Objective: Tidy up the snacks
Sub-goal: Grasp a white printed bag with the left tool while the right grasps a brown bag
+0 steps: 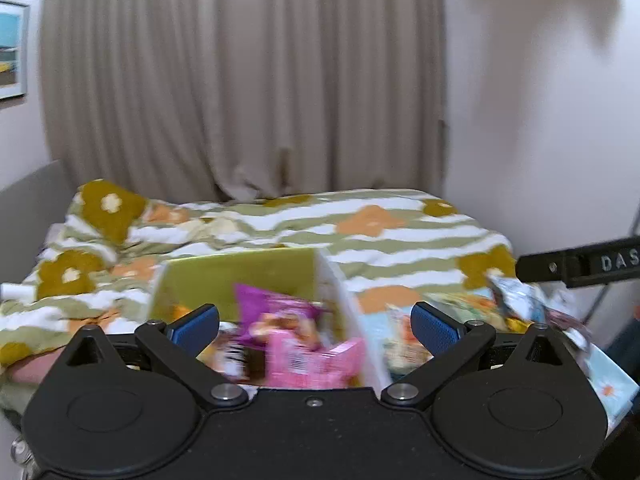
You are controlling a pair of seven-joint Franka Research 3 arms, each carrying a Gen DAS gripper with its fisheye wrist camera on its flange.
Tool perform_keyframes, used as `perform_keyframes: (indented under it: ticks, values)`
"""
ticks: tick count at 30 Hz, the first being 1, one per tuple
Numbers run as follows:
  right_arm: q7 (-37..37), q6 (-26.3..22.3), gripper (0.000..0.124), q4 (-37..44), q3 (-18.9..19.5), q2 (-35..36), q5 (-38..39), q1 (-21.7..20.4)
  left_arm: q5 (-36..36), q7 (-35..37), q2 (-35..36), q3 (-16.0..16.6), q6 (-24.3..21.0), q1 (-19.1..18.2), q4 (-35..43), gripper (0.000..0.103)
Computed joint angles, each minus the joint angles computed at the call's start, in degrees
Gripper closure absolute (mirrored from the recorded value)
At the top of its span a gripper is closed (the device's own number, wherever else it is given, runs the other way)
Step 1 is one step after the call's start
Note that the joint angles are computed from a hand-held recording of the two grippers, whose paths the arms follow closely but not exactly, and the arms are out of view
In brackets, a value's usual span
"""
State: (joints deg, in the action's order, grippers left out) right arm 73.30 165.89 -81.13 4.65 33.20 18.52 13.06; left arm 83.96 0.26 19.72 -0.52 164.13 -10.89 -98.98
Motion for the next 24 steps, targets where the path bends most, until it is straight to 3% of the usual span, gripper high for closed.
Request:
perform_keyframes:
  ticks: [5, 16, 24]
  values:
    - [-1.23, 1.45, 0.021, -3.31, -1.51, -1.03, -0.41, -2.51, -0.88, 1.89, 3.92, -1.22, -2.02, -3.20, 3.28, 0.000]
    - [-10.21, -4.72, 0.021, 2.87, 0.81, 6.11, 3.02, -10.48, -21.51, 16.48, 17.81, -2.02, -12.01, -10.83, 16.27, 0.000]
    - [-16.06, -8.36, 0.021, 10.56, 1.38, 14.67, 4.20, -13.19, -31.90, 23.31, 30.62, 1.28, -20.69, -16.25, 30.85, 0.000]
